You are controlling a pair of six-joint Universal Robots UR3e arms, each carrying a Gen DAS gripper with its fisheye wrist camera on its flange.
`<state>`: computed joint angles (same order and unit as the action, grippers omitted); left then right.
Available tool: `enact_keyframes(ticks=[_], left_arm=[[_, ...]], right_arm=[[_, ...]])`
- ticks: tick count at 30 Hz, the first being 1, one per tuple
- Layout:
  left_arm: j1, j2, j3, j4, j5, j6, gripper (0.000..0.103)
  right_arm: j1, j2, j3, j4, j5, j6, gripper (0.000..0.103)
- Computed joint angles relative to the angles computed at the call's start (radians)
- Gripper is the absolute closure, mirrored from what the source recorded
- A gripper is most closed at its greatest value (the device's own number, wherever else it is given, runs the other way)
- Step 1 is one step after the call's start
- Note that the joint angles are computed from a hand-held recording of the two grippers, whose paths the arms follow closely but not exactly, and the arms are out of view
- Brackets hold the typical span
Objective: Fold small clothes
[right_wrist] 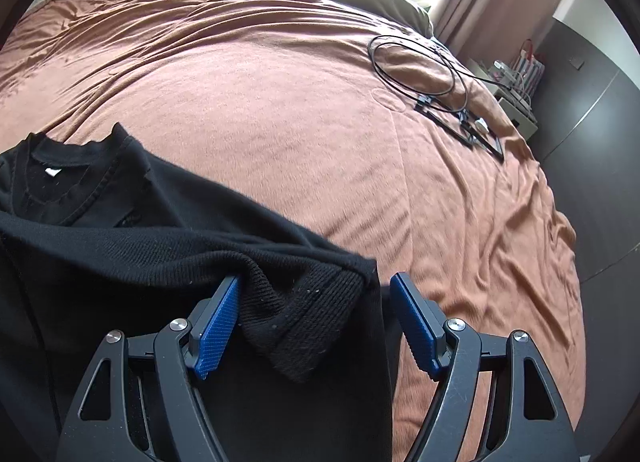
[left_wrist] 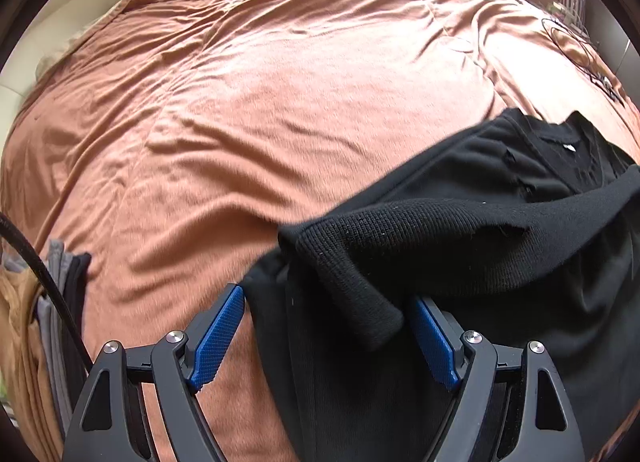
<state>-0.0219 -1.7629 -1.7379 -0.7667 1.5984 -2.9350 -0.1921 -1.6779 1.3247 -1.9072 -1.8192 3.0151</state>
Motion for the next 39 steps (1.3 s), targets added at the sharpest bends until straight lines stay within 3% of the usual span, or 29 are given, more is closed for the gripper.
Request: enact_keyframes(ticks=[6,12,19,23,27,33,36,39], left_arm=[[0.003,-0.046,0.054,0.011,-0.008,-0.033,0.020],[0.019,0.004,0.033,0.083,-0.023,-0.083,0.020],[0.093,0.106,0.013,0.072,-0.065,-0.081,0.020],[0.131,0.176,-0.017,0.028,-0.118,-0.029,0.020],[0.147,0.201,-0.042,0.004,-0.154,0.013,0.020],[0.154,0.161,-0.040,0.003,-0.229,0.027,0.020],[0.153,0.101,-0.011,0.010,-0.254,0.011,0.021],[0.158,0.029,0.033,0.001,-0.299,-0.002,0.026]], right_arm=[[0.026,0.133,-0.130,-0.048,-0.050,0.019,0.030],[0.013,0.091,-0.120,-0.131,-0.020,0.040,0.030],[-0.250,-0.150,0.024,-0.070,0.328,-0.076,0.030],[-0.475,-0.271,0.058,0.073,0.541,-0.234,0.030],[-0.612,-0.284,0.022,0.229,0.665,-0.383,0.030],[-0.641,-0.228,0.021,0.255,0.684,-0.485,0.030],[-0.605,-0.181,-0.002,0.241,0.663,-0.472,0.030],[-0.540,-0.092,-0.062,0.208,0.627,-0.445,0.038]])
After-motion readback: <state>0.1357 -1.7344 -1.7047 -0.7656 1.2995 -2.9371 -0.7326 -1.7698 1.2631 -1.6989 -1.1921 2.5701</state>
